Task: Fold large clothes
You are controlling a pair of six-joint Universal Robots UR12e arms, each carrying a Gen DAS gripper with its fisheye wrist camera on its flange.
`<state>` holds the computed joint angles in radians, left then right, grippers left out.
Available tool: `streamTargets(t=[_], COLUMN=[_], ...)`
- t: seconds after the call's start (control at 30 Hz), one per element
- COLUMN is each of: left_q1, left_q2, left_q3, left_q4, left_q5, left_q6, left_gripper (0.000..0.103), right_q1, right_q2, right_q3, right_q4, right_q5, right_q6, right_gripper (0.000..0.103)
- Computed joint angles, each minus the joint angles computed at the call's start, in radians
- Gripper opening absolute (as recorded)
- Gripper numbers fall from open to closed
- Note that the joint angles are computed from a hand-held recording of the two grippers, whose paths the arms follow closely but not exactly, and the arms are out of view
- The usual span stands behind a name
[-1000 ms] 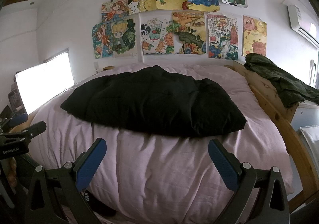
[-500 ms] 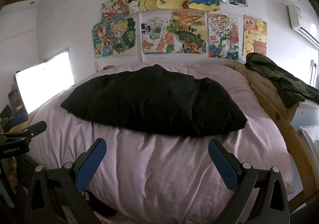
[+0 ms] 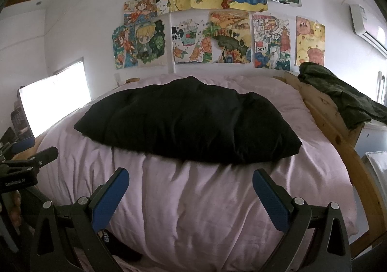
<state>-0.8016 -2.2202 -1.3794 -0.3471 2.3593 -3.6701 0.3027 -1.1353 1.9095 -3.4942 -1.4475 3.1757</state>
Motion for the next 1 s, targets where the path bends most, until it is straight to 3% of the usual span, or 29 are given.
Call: streamTargets(t=[1.0], left_q1=[0.001], left_q2=[-0.002], left_q3=[-0.004], left_q4=[-0.018], left_q5=[0.026], left_q6=[0.001], left_gripper=[0.101], right_q1=[0.003], right_q2=[-0.002], right_q3=[-0.003], right_q4=[0.008], right_q5=[-0.004], right_q6=[0.004], right_gripper=[0.103])
